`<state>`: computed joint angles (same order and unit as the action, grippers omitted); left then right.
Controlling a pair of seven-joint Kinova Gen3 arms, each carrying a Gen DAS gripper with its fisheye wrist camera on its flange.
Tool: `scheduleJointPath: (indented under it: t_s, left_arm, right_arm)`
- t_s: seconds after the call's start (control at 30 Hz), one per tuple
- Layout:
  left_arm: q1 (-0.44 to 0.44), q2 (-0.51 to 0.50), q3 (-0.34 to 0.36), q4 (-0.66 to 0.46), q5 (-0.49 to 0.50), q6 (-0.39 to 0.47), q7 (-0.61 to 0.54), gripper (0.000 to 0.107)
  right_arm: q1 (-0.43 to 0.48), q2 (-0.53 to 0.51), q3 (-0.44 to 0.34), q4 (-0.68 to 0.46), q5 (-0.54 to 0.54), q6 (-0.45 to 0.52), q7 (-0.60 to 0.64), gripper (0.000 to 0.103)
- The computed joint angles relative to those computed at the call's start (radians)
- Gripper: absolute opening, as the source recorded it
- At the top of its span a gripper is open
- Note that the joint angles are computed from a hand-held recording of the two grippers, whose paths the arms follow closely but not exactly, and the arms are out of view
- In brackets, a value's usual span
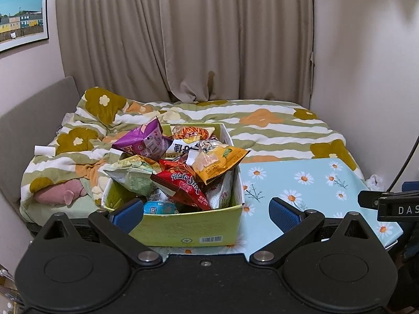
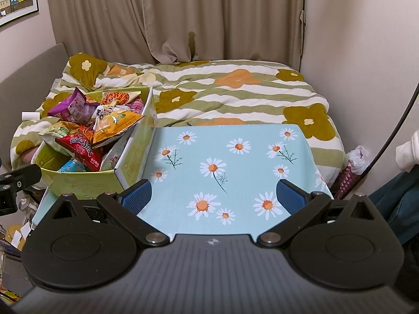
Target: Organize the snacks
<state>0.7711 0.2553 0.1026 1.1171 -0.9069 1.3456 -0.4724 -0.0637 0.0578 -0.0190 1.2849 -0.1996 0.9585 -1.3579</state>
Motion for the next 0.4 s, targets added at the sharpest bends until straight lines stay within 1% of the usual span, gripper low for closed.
scheduleJointPath:
  t_s: [0.07, 0.17, 0.3, 0.4]
  left_arm:
    - [-0.002, -0.01, -0.001, 0.017, -0.005, -0.021, 0.016, 0.103]
    - [-0.012, 0.0, 0.001, -0.008, 0.01, -0.001, 0.002, 0.103]
    - [-0.022, -0.012, -0.002, 0.013, 0.016, -0.035, 0.008, 0.103]
    - [-0.024, -0.017, -0.001, 0.025, 0.001, -0.046, 0.016, 0.103]
  right_arm:
    - [-0.003, 0.002, -0.001, 0.002, 0.008, -0.006, -0.008, 0.103]
    - [-0.012, 0.003, -0.004, 0.003, 0.027, -0.008, -0.035, 0.103]
    - [-0.017, 0.002, -0.005, 0.004, 0.036, -0.011, -0.065, 0.103]
    - [-0.028, 0.003, -0.009, 0.0, 0.061, -0.008, -0.092, 0.103]
